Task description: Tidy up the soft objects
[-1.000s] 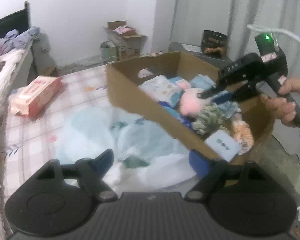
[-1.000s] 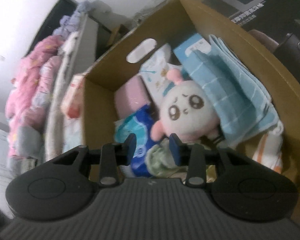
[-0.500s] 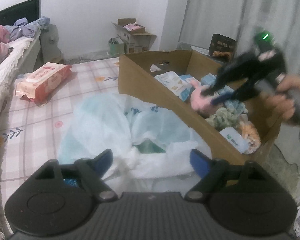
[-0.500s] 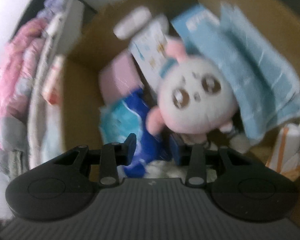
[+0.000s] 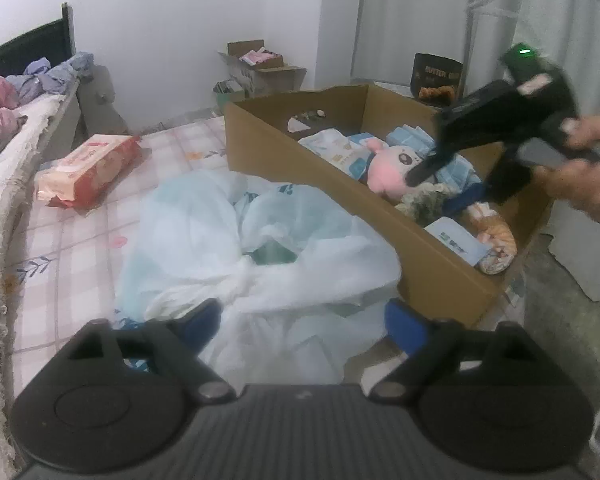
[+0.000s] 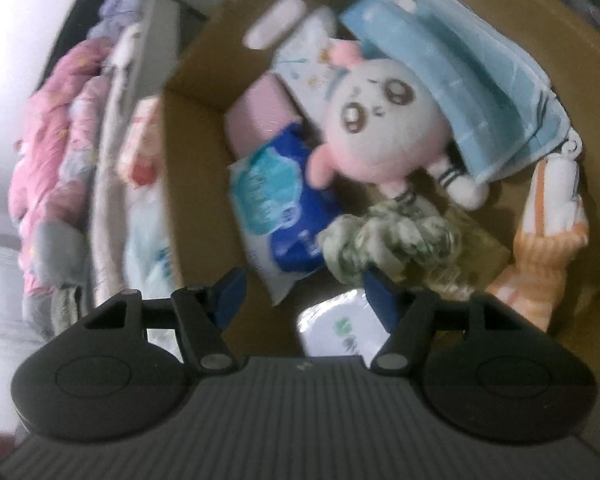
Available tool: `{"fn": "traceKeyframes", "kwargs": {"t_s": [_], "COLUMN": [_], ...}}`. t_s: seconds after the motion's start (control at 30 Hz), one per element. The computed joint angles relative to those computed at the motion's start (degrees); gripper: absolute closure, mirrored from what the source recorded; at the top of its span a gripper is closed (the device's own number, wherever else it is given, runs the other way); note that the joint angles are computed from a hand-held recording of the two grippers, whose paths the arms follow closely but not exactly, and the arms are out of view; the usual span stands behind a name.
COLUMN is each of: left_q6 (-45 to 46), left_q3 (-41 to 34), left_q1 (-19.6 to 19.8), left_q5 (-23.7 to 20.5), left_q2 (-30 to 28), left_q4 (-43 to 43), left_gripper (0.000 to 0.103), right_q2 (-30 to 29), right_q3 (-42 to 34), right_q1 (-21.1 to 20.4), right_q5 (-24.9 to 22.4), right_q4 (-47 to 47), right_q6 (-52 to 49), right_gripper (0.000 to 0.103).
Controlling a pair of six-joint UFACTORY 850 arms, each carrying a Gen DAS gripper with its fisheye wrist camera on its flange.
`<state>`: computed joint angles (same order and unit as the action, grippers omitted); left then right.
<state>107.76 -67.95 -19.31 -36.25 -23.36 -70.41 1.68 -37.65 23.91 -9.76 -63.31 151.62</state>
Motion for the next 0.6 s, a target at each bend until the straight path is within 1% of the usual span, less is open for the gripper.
{"fn": "traceKeyframes", "kwargs": {"t_s": [0.07, 0.13, 0.17, 0.23, 0.3, 0.33, 0.37, 0.47, 0.6], "left_q6": [1.1, 1.3, 1.0, 0.4, 0.0, -0.2, -0.1, 1.7, 6.4], "left_q3": [0.9, 1.5, 1.6, 1.8, 2.2, 2.3, 2.5, 3.3, 5.0], "left_q1": [0.3, 0.4, 0.5, 0.5, 0.5, 0.5, 0.4, 0.3, 0.2], "left_q5": [0.1, 0.2, 0.2, 0.0, -0.1, 0.0, 0.1, 0.7, 1.9], "left_q2": [0.7, 1.2, 1.3, 1.5, 1.7, 1.7, 1.9, 2.3, 3.5], "left_q4": [-1.0, -1.3, -1.0, -0.3, 0.1, 0.3, 0.3, -1.0, -6.3], "left_gripper": [0.011, 0.010, 0.010, 0.010, 0.009, 0.009, 0.009, 0.006, 0.001], "right_q2": [-1.3, -2.7, -3.2, -4.0, -3.8, -3.4, -2.5, 1.7, 6.9], "right_q3": [-0.5, -1.2, -1.5, -1.2, -0.8, -0.6, -0.2, 1.2, 2.1], "right_q1": [-1.6, -2.6, -2.9, -3.8, -3.3, -2.7, -1.8, 2.7, 11.9], "right_q5": [0.3, -0.7, -0.5, 1.9, 2.5, 1.8, 0.4, -6.8, -22.4], "right_q4": [0.2, 3.0, 3.4, 3.0, 2.9, 1.2, -0.7, -6.2, -8.7], "right_q6": [-1.0, -4.7, -5.0, -4.1, -3.1, -1.1, 1.4, 8.9, 14.5], "right_gripper": [0.037, 0.037, 0.037, 0.037, 0.037, 0.037, 0.037, 0.034, 0.027]}}
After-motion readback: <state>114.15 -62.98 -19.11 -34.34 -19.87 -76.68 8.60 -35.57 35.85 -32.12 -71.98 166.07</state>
